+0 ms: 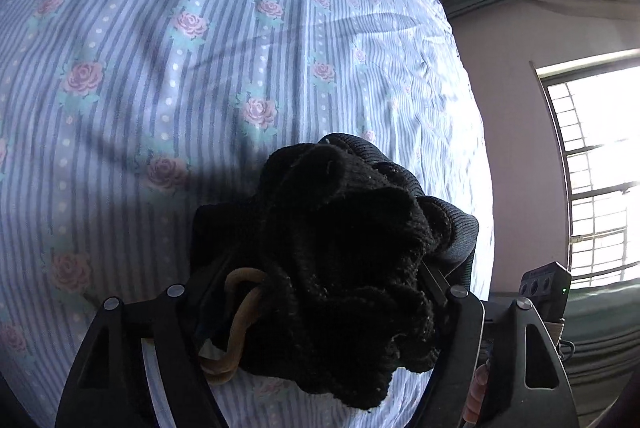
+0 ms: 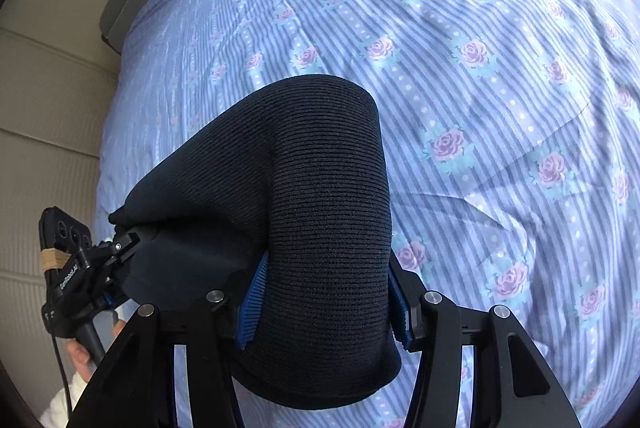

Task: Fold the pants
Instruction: 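Carry the folded pants with both grippers onto the stack of folded clothes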

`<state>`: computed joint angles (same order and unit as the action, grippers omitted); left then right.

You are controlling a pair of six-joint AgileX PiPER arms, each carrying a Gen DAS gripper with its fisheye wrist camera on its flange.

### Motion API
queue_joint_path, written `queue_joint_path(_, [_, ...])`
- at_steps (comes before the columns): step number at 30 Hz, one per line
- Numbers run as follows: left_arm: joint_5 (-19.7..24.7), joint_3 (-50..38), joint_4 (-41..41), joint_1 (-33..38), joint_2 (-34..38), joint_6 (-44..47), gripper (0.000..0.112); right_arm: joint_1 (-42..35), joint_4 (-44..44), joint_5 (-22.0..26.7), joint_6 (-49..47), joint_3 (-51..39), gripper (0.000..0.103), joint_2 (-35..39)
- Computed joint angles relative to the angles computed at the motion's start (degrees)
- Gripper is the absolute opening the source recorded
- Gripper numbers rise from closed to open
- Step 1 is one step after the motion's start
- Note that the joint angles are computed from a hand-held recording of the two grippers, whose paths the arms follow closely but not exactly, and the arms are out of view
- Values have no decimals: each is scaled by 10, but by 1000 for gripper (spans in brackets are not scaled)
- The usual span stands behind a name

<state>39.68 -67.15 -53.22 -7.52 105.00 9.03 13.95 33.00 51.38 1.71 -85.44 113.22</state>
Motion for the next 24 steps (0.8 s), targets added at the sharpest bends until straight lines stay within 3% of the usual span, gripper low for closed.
queue_joint_path(3, [18,5,-28,12,-9,11,52,7,-7,-8,10,0,54,2])
queue_joint_path(11, [31,-16,71,-11,-132,-119,49,8,5,-4,23,8,51,-58])
queue_joint_path(16, [44,-38,212,-56,-251,-287,49,23,-20,38,36,-14,51,-137])
queue_joint_path(21, [116,-92,403,-128,-365,-487,49,41,-15,102,35,-51,51,-209])
queue_joint_path(24, [175,-137,538,-209,-414,-623,49,51,-14,146,37,-91,51,-238])
